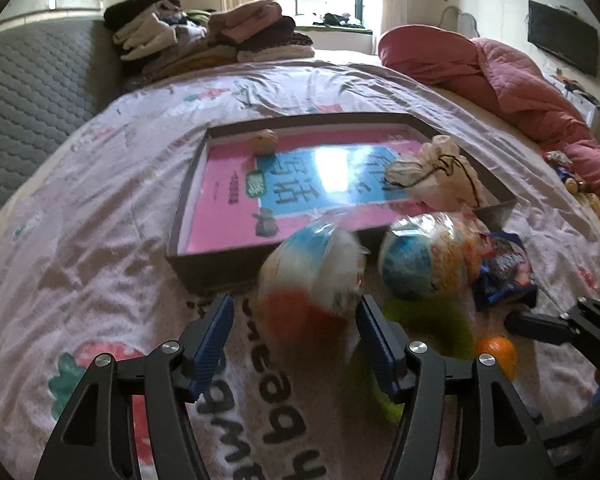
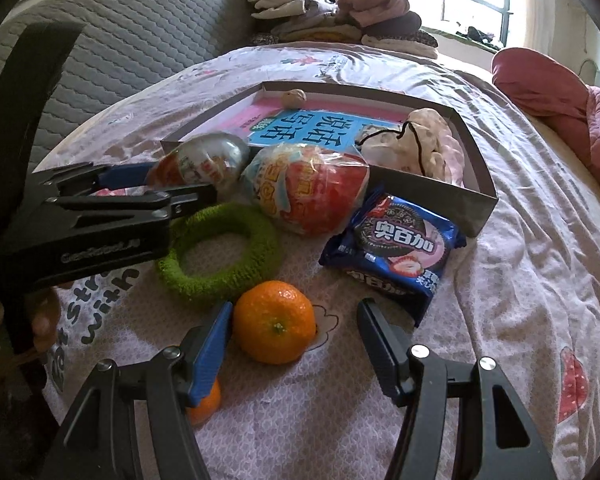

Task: Organize objects
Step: 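Grasp the wrapped Kinder egg with the left tool while the right tool approaches an orange, then lift the Kinder egg with the left tool while the right tool grasps the orange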

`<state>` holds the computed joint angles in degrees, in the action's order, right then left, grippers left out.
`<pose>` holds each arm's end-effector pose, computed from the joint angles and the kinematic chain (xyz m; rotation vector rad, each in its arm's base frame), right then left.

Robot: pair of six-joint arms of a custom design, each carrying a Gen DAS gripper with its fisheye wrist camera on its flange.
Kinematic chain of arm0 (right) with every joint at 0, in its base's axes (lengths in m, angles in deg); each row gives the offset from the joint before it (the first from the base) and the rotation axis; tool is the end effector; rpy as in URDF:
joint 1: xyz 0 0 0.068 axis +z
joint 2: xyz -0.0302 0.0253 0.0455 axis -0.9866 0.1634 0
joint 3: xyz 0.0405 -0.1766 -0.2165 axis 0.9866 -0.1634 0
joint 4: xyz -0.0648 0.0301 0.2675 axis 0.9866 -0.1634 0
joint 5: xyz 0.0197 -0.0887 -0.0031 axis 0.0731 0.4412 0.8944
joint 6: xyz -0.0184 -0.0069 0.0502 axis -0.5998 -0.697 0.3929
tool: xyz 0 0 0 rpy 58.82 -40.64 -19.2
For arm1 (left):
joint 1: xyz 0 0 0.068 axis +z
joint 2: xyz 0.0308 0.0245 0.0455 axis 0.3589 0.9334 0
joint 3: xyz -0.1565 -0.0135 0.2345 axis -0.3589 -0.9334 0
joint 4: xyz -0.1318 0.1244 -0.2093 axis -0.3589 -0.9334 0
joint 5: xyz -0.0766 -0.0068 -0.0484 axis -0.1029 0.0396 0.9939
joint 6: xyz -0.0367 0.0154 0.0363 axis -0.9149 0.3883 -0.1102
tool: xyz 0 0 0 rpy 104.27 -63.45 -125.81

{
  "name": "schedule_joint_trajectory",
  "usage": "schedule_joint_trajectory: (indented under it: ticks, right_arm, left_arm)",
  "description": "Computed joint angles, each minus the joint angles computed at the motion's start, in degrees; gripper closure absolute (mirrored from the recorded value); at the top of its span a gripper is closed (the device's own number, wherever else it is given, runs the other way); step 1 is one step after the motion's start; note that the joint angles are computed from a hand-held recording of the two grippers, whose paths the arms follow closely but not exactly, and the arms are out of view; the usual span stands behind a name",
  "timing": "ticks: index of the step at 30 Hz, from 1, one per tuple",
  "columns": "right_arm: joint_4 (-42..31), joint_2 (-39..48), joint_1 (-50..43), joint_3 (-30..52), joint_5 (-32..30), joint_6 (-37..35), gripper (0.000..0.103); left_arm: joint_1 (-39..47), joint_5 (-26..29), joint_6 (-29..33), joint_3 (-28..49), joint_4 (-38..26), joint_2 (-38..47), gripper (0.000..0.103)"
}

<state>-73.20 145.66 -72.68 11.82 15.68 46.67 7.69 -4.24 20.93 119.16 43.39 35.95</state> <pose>0.2767 0.0465 0.1002 -0.5144 2.4370 0.2536 0.2984 -0.0667 0.1150 0.1293 2.3827 -0.0196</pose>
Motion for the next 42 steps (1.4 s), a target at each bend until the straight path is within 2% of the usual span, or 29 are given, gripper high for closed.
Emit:
schedule_joint_trajectory:
  ticks: [9, 12, 13, 23, 26, 42]
  right_arm:
    - [0.76, 1.24, -0.87, 0.47, -1.86, -0.12, 0.04]
    - [1.4, 1.43, -0.83, 0.23, -2.15, 0.05, 0.04]
    - [1.63, 1.45, -0.88, 0.15, -2.26, 0.05, 0.04]
    - [1.41, 0.31, -1.22, -0.65, -4.55, -0.08, 0.057]
    - [0.98, 0.16, -1.63, -0.56, -5.64, 0.07, 0.062]
    - [-0.53, -3.66, -2.98, -1.34, -6.57, 0.63, 0.062]
  left_arm:
    - [2.04, 4.58, -0.7, 1.85, 0.81, 2.3, 0.037]
    - [2.02, 5.95, -1.09, 1.87, 1.32, 3.46, 0.043]
    - [2.01, 6.22, -1.19, 1.85, 1.55, 3.7, 0.049]
    - [3.03, 9.53, -1.96, 1.08, 3.35, 3.87, 0.05]
    - [2.91, 9.56, -1.77, 0.61, 3.57, 3.26, 0.05]
    - [1.78, 8.47, -2.07, -2.8, 2.87, -2.64, 0.05]
